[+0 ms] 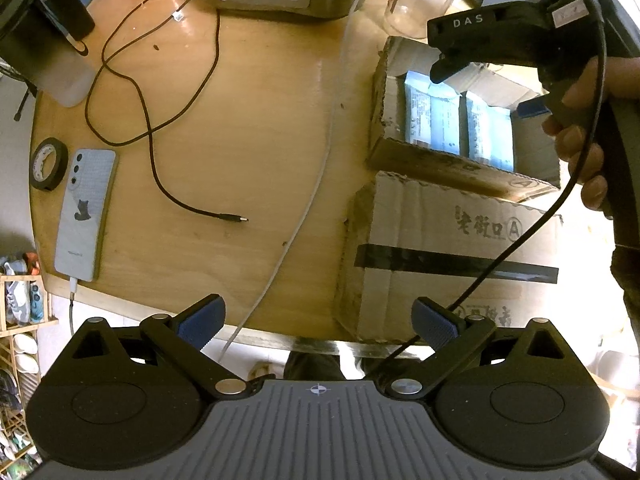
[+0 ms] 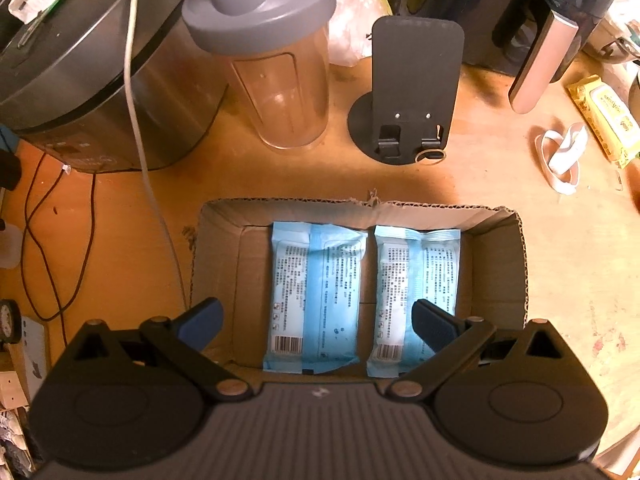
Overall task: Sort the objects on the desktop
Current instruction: 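Lift the open right gripper up and away from the open box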
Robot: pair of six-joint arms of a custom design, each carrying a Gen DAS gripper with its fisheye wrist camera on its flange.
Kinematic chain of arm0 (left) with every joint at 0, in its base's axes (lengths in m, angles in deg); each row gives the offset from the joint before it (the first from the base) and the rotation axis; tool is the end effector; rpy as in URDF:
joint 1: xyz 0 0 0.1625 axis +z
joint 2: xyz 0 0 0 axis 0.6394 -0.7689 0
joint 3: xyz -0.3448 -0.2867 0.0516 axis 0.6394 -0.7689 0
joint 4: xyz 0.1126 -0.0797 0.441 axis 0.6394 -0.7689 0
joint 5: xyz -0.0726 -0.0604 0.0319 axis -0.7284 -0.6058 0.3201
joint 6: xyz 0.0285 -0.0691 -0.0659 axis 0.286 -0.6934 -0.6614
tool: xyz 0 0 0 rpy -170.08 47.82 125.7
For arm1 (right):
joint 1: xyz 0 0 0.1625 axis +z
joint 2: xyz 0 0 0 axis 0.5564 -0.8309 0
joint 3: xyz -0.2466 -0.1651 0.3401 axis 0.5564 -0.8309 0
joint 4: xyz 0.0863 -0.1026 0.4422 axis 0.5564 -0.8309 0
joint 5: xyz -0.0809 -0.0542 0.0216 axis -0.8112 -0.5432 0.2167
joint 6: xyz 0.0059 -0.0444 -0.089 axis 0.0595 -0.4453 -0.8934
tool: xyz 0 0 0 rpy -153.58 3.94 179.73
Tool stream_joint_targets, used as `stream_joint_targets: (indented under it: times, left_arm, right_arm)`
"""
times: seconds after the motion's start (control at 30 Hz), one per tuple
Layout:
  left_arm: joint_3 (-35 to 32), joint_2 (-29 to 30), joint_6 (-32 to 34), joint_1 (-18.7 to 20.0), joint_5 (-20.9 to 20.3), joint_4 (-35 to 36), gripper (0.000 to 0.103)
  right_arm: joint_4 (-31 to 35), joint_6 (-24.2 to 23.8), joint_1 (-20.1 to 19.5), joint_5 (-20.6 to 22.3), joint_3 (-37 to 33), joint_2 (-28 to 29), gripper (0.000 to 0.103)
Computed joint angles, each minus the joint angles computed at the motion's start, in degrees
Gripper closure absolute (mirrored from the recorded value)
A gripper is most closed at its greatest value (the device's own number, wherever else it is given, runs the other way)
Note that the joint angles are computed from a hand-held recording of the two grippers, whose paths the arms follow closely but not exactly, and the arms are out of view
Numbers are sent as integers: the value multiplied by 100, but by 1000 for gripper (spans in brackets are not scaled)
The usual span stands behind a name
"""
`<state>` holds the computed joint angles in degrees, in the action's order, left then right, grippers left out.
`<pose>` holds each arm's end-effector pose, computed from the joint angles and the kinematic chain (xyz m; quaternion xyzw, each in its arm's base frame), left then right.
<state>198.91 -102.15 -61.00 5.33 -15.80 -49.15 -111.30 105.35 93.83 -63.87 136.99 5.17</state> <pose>-0.1125 -0.3719 0.4497 0.0670 0.9353 -0.0046 0.3475 0.4698 -0.4961 0.0305 -0.0698 -0.9264 0.1353 0.3445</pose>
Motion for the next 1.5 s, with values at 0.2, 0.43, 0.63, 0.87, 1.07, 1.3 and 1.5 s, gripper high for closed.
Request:
stream_joint_targets:
  times: [0.2,0.43,0.63,0.87,1.07,1.3,1.5]
  left_arm:
    - [26,-22,-48,-60,-18,20,1]
    - [43,-43,-104,-105,-32,56,1]
    - [54,-53,-123,-127,-38,61,1]
    - [75,-58,-144,-163,-58,61,1]
    - [102,-50,-158,-207,-79,58,1]
    - [130,-30,-163,-259,-103,33,1]
    - [156,-17,-178,-307,-128,17,1]
  right_arm:
    - [19,-11,22,-9,2,-16,0]
    - [-10,-38,30,-12,20,-34,0]
    - [-1,-57,31,-45,61,-75,0]
    - [147,-14,-7,-109,152,-201,0]
    - [235,54,-50,-181,277,-351,0]
    - [340,152,-92,-297,447,-549,0]
    - [410,250,-141,-351,597,-727,0]
